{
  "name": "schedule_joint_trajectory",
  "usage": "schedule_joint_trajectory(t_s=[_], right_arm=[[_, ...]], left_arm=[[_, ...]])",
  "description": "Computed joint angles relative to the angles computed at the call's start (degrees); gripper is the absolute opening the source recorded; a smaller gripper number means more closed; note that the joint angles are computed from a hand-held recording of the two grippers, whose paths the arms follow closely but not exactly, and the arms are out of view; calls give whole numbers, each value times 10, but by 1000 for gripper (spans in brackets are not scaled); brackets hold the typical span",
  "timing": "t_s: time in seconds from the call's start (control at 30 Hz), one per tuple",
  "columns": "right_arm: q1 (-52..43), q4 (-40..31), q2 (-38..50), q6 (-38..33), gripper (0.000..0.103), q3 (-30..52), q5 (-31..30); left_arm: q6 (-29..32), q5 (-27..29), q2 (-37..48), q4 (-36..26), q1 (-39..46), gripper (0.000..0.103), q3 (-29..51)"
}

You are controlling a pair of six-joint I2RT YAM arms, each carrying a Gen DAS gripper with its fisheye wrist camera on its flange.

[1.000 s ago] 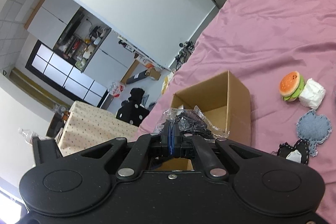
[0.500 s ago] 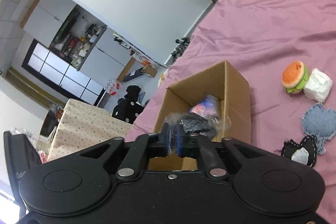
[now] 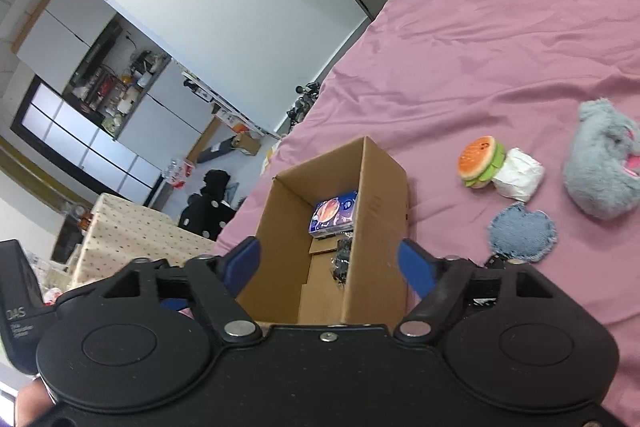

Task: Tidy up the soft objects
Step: 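Open the right gripper to drop the black bag into the box, then move both grippers to the grey fluffy plush and close on it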

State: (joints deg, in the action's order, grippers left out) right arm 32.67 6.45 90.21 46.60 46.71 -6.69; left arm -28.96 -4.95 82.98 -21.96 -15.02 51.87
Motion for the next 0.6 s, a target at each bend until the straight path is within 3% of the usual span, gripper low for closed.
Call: schedule_joint_trajectory(t_s=[0.13,0.3,0.6], right_arm=[[-11,-26,-35,-7,81,-23,8],[-28,-49,-80,-20,92,-46,5],[-76,-56,-152,-21,93,-94,11]], left_arm=[[-10,-17,1,-10,-27,68,10],[-26,-35,-1,-17,-66,69,16],[-56,-64,4,-16,-138,74,34]])
